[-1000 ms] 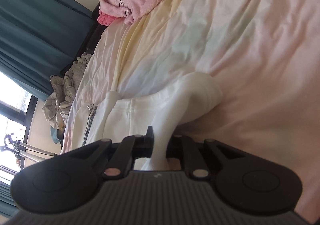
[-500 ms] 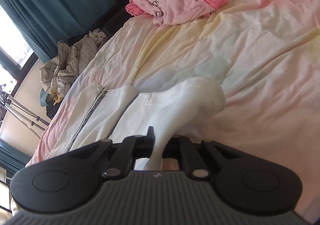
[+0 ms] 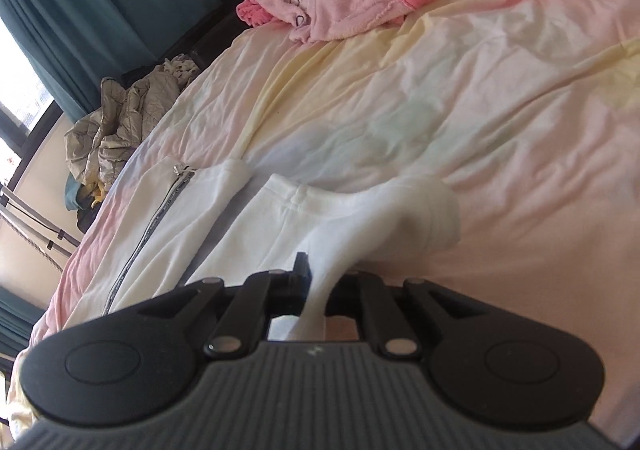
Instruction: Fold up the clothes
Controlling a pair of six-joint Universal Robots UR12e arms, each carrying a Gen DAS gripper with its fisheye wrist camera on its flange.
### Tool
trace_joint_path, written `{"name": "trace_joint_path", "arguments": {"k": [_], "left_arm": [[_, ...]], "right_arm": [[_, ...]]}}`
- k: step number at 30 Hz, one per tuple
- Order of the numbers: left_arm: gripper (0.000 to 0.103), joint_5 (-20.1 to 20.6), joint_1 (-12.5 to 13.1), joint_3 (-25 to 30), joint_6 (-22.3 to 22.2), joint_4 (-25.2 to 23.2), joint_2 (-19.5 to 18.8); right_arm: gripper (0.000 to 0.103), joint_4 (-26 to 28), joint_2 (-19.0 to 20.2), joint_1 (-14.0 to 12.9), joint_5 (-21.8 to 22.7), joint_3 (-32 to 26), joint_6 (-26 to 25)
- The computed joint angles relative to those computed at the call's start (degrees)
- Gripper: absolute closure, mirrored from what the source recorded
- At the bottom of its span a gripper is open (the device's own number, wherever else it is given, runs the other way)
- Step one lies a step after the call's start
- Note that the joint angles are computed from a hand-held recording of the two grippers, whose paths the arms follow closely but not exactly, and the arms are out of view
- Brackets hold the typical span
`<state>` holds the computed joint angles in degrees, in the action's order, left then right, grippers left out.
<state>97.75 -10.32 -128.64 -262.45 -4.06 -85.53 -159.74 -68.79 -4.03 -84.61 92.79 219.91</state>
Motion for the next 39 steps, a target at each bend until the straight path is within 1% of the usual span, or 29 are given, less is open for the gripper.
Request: {"name": "trace_joint_path", "arguments": {"k": [1, 2, 5, 6, 7, 8, 9, 10, 11, 12, 13, 14, 15, 16, 17, 19, 20, 22, 24, 25, 27, 28, 30, 32, 35, 38, 39], "left_arm": [[0.011, 0.2, -0.16, 0.17, 0.21, -0.35, -0.09], [0.011, 0.4, -0.29, 0.32, 0.31, -0.52, -0.22], [0.011, 0.93, -0.35, 0.62, -0.92, 1.21, -1.05], [0.012, 1.23, -0.34, 0.69, -1.58, 1.57, -1.26], [0.014, 1.53, -0.34, 0.77, -2.25, 1.93, -1.47], [0.022, 1.83, -0.34, 0.84, -2.91, 2.29, -1.69], [0.028, 2.15, -0.34, 0.91, -3.66, 2.53, -1.85], [0.046, 2.53, -0.38, 0.92, -4.75, 2.3, -1.78], [0.071, 3.02, -0.52, 0.91, -5.78, 2.0, -1.59], [0.086, 3.6, -0.66, 0.92, -6.56, 1.89, -1.41], [0.093, 4.73, -1.01, 1.07, -6.35, 2.53, -1.31], [0.094, 6.04, -1.42, 1.3, -5.9, 3.19, -1.23], [0.094, 8.19, -2.11, 1.91, -4.39, 3.93, -1.26], [0.094, 10.23, -2.72, 2.68, -2.18, 5.31, -1.43], [0.094, 11.31, -2.88, 3.48, 0.79, 7.69, -1.79], [0.094, 10.99, -2.06, 5.21, 4.59, 11.1, -2.41], [0.094, 9.97, -1.04, 6.7, 5.43, 12.43, -3.1], [0.094, 8.42, 0.88, 9.9, 7.51, 12.68, -4.71], [0.094, 7.42, 2.52, 13.86, 7.3, 10.7, -6.98], [0.094, 7.36, 3.2, 16.15, 8.14, 9.17, -8.39], [0.094, 7.85, 4.31, 20.62, 9.75, 6.77, -11.59], [0.094, 7.97, 4.86, 22.6, 9.51, 6.22, -13.43], [0.094, 8.16, 5.83, 26.35, 10.09, 3.98, -16.73], [0.093, 8.63, 6.69, 30.36, 11.56, 0.14, -20.22], [0.092, 8.68, 7.78, 35.09, 14.14, -6.3, -24.21], [0.092, 9.07, 8.37, 37.47, 15.27, -9.67, -26.8], [0.091, 9.16, 8.43, 37.86, 15.37, -10.55, -27.29]], "right_arm": [[0.097, -0.23, 0.25, -0.38, 1.08, 0.29, 2.59], [0.097, -0.61, 0.52, -0.56, 1.7, 0.35, 3.57], [0.097, -0.92, 1.25, -0.69, 2.84, -0.25, 3.96], [0.097, -2.02, 1.52, -0.68, 3.35, -0.34, 3.84], [0.097, -3.08, 1.8, -0.68, 3.8, -0.42, 3.73], [0.097, -3.99, 2.06, -0.67, 4.07, -0.47, 3.63], [0.097, -4.84, 2.3, -0.69, 4.36, -0.52, 3.62], [0.097, -5.52, 2.49, -0.76, 4.74, -0.51, 4.03], [0.097, -6.23, 2.65, -0.87, 5.19, -0.48, 4.78], [0.097, -7.05, 2.78, -0.98, 5.61, -0.44, 5.54], [0.097, -8.31, 2.83, -1.06, 5.94, -0.36, 6.24], [0.097, -9.95, 2.85, -1.11, 6.24, -0.3, 6.71], [0.097, -11.49, 2.88, -1.13, 6.46, -0.35, 7.05], [0.098, -12.77, 3.01, -1.02, 6.4, -0.74, 6.92], [0.098, -13.82, 3.29, -0.81, 6.03, -1.47, 6.54], [0.098, -15.16, 4.44, -0.28, 5.24, -3.8, 6.2], [0.098, -14.79, 5.79, 0.22, 4.68, -6.13, 6.06], [0.098, -13.94, 8.56, 1.17, 3.6, -10.98, 5.72], [0.098, -12.89, 11.42, 2.06, 2.58, -16.1, 5.31], [0.098, -11.98, 13.04, 2.52, 2.06, -18.96, 5.17], [0.098, -8.07, 17.26, 3.68, 0.86, -26.16, 5.26], [0.098, -5.95, 19.39, 4.26, 0.04, -29.69, 4.81], [0.098, -1.5, 23.99, 5.43, -1.73, -37.09, 2.6], [0.098, 3.8, 29.31, 6.48, -3.31, -45.87, 0.03], [0.097, 11.35, 36.74, 7.3, -3.49, -57.98, -3.52], [0.097, 18.34, 43.83, 7.91, -3.01, -70.02, -9.3], [0.097, 20.22, 45.51, 8.0, -2.81, -72.91, -10.82]]}}
